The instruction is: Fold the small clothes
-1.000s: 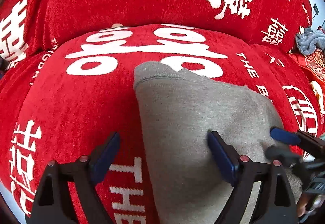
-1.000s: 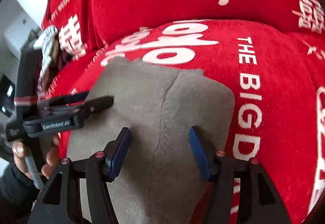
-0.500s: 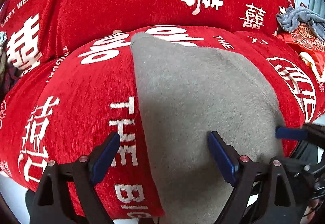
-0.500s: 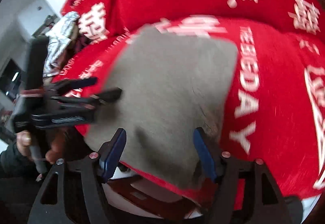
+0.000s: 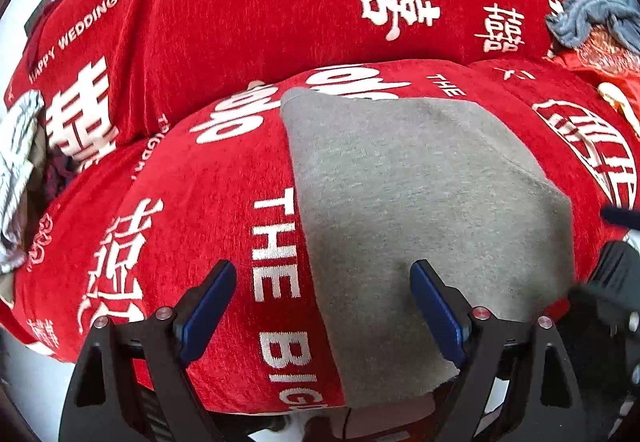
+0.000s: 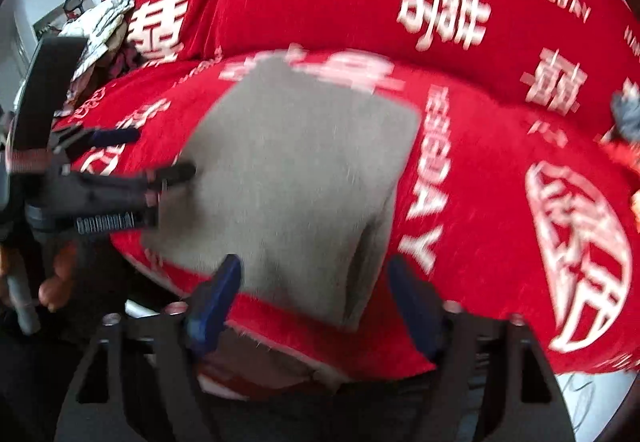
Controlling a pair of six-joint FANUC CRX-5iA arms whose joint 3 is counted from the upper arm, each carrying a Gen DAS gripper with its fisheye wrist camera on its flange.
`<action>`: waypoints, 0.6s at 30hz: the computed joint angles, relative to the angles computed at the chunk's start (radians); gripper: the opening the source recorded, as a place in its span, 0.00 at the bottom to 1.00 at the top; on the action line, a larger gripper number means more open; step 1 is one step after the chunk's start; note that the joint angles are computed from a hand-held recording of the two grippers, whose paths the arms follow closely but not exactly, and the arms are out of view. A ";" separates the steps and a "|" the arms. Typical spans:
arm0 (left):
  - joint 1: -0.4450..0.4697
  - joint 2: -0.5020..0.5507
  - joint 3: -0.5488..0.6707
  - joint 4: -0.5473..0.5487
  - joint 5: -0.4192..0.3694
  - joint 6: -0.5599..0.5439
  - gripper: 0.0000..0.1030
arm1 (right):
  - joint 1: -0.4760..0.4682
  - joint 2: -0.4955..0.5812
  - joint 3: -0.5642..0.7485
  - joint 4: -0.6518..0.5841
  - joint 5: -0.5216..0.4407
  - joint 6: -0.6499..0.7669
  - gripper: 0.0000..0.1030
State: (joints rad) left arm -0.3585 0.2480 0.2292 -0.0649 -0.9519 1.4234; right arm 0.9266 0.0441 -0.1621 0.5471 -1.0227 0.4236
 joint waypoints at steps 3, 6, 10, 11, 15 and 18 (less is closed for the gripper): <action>0.006 0.002 0.013 0.027 -0.041 0.012 0.87 | 0.008 0.043 0.058 0.037 -0.087 -0.026 0.79; 0.008 -0.011 0.001 0.028 -0.048 0.053 0.87 | 0.006 0.059 0.090 0.023 -0.115 -0.048 0.79; -0.006 -0.029 -0.014 -0.015 -0.053 0.104 0.87 | 0.007 0.074 0.108 0.010 -0.126 -0.095 0.79; -0.010 -0.024 -0.007 -0.026 -0.066 0.108 0.87 | 0.009 0.076 0.110 0.009 -0.130 -0.107 0.79; -0.013 -0.021 -0.003 -0.057 -0.071 0.138 0.87 | 0.020 0.089 0.118 0.007 -0.146 -0.152 0.79; -0.007 -0.024 -0.009 -0.062 -0.067 0.147 0.87 | 0.029 0.086 0.109 0.009 -0.143 -0.189 0.79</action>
State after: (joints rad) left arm -0.3654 0.2242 0.2205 -0.1270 -1.0190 1.5708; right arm 0.9553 0.1304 -0.0536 0.5563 -1.1658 0.2341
